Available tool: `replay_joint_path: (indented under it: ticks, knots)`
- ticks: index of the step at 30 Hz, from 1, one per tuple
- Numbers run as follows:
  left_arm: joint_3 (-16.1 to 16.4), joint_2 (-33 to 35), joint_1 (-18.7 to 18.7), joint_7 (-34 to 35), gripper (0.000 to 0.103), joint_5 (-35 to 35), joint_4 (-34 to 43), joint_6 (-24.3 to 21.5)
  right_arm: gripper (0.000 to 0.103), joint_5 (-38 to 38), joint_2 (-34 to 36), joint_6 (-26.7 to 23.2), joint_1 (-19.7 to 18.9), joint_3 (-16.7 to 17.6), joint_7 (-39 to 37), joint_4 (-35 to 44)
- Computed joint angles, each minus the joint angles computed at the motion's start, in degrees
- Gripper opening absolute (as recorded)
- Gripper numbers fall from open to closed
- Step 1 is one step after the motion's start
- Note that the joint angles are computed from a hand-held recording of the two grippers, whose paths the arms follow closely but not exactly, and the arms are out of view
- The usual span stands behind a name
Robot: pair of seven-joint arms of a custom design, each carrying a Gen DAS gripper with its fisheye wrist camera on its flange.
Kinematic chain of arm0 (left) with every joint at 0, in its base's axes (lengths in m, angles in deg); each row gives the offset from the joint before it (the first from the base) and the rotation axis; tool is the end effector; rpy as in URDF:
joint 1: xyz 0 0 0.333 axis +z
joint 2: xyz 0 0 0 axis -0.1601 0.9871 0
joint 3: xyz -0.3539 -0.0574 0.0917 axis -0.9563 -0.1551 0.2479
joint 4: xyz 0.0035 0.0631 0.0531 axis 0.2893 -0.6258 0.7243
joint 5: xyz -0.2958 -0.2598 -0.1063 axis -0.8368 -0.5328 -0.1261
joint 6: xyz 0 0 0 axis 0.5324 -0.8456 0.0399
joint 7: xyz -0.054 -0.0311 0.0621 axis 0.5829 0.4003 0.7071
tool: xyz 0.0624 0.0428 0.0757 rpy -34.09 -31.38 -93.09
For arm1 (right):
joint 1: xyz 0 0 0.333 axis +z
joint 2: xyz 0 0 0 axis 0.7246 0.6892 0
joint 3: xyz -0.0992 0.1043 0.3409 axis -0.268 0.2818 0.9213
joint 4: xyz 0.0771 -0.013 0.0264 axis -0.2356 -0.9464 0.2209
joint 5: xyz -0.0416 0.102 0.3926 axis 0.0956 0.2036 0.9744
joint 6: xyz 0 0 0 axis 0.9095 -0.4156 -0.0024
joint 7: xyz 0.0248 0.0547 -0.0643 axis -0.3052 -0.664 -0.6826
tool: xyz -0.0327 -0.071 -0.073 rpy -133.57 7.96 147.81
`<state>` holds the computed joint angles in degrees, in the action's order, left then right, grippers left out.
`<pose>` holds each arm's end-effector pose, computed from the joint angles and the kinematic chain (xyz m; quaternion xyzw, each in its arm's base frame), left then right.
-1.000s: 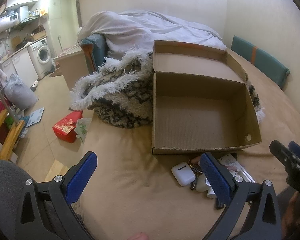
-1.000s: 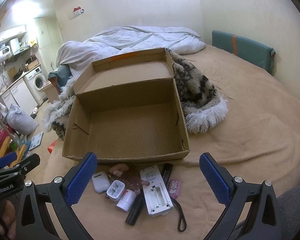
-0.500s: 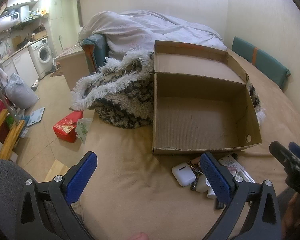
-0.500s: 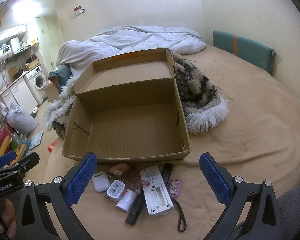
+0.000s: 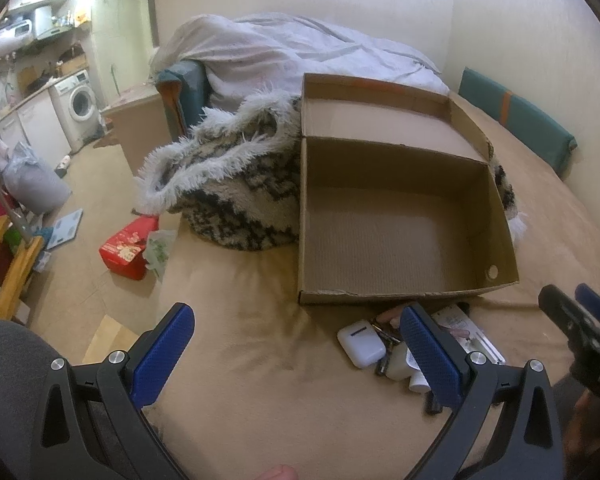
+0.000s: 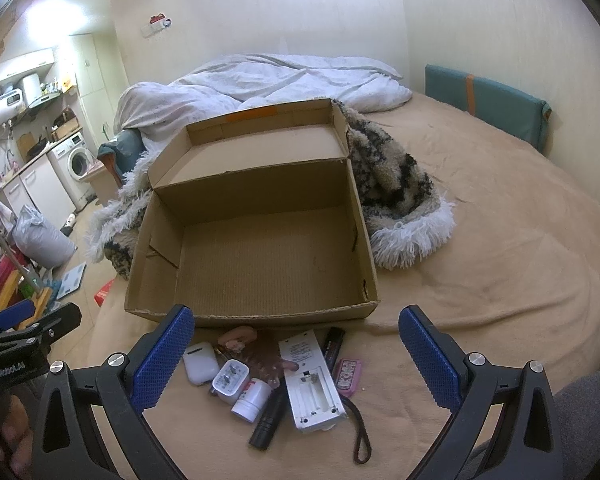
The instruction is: Organize rigid objects
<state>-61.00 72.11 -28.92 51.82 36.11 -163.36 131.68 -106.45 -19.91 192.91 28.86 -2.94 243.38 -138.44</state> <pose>0.4781 -0.2933 0.5016 -0.4504 0.8203 -0.3128 0.1627 0.3391 0.1181 0.4799 -0.3972 0.8190 -0.3320 0.2475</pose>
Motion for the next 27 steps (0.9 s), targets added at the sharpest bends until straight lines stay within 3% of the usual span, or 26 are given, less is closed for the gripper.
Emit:
replay_joint_path:
  ticks: [10,20,27]
  knots:
    - [-0.6,0.8,1.0,-1.9,0.103,4.3,0.8,-2.0,0.103,1.8,0.2,0.5,1.7,-1.3,-1.1,-1.0]
    - [-0.8,0.5,1.9,-6.5,0.103,7.8,0.1,-0.5,0.103,1.9,0.2,1.6,0.6,-0.4,-1.0,-1.0]
    - [-1.0,1.6,2.1,-8.8,0.103,9.4,1.4,-2.6,0.103,2.8,1.0,1.7,0.2,-0.4,-0.7,-0.8]
